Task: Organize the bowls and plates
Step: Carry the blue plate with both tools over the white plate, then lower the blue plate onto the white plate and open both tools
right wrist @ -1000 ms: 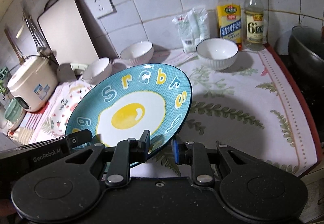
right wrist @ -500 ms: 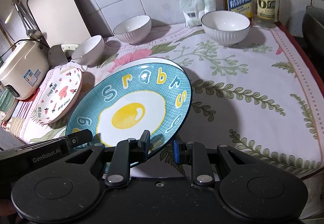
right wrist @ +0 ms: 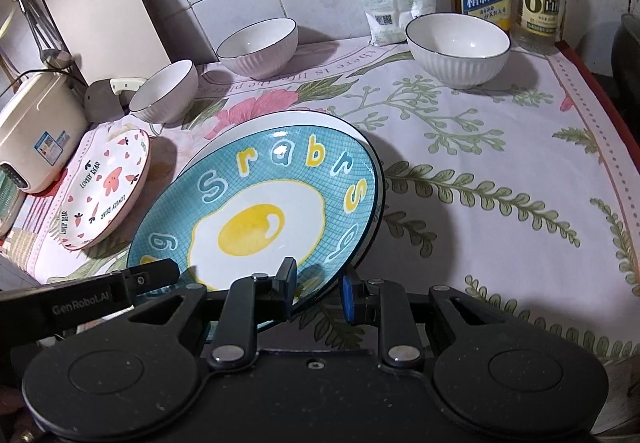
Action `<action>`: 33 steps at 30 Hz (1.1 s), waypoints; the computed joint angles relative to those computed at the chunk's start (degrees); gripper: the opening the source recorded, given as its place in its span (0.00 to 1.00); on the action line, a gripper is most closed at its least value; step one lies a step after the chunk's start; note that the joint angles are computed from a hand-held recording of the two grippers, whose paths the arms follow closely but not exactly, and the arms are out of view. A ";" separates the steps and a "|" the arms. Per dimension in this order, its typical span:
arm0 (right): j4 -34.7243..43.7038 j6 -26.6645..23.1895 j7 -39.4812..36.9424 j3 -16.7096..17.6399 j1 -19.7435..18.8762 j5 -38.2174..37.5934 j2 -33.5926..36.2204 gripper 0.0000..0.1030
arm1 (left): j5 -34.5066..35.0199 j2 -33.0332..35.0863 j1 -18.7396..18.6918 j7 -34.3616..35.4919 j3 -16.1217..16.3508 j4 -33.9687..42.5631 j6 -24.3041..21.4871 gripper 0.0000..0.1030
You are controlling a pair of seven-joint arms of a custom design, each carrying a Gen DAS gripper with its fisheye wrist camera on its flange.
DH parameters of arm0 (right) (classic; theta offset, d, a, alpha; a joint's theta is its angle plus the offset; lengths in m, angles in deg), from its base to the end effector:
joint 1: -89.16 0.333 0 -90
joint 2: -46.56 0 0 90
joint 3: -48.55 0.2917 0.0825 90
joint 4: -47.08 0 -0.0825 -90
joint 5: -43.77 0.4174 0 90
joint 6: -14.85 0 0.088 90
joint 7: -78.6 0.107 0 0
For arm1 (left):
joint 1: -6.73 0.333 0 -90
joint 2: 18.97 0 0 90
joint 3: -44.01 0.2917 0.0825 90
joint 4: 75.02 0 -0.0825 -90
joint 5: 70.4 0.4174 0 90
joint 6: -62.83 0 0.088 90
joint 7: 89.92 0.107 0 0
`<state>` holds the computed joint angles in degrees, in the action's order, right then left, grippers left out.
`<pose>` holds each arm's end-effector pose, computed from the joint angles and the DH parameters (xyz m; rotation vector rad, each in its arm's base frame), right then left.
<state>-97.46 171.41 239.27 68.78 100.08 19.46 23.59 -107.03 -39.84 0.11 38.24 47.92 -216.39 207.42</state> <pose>0.4157 0.2704 0.4314 -1.4588 2.0466 -0.4640 0.4976 -0.0176 0.4302 -1.7499 2.2796 -0.9232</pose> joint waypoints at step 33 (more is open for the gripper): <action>11.92 -17.65 2.86 -4.78 6.86 -17.84 10.44 0.37 | 12.63 6.38 4.39 -13.26 -4.62 9.29 -10.48 0.20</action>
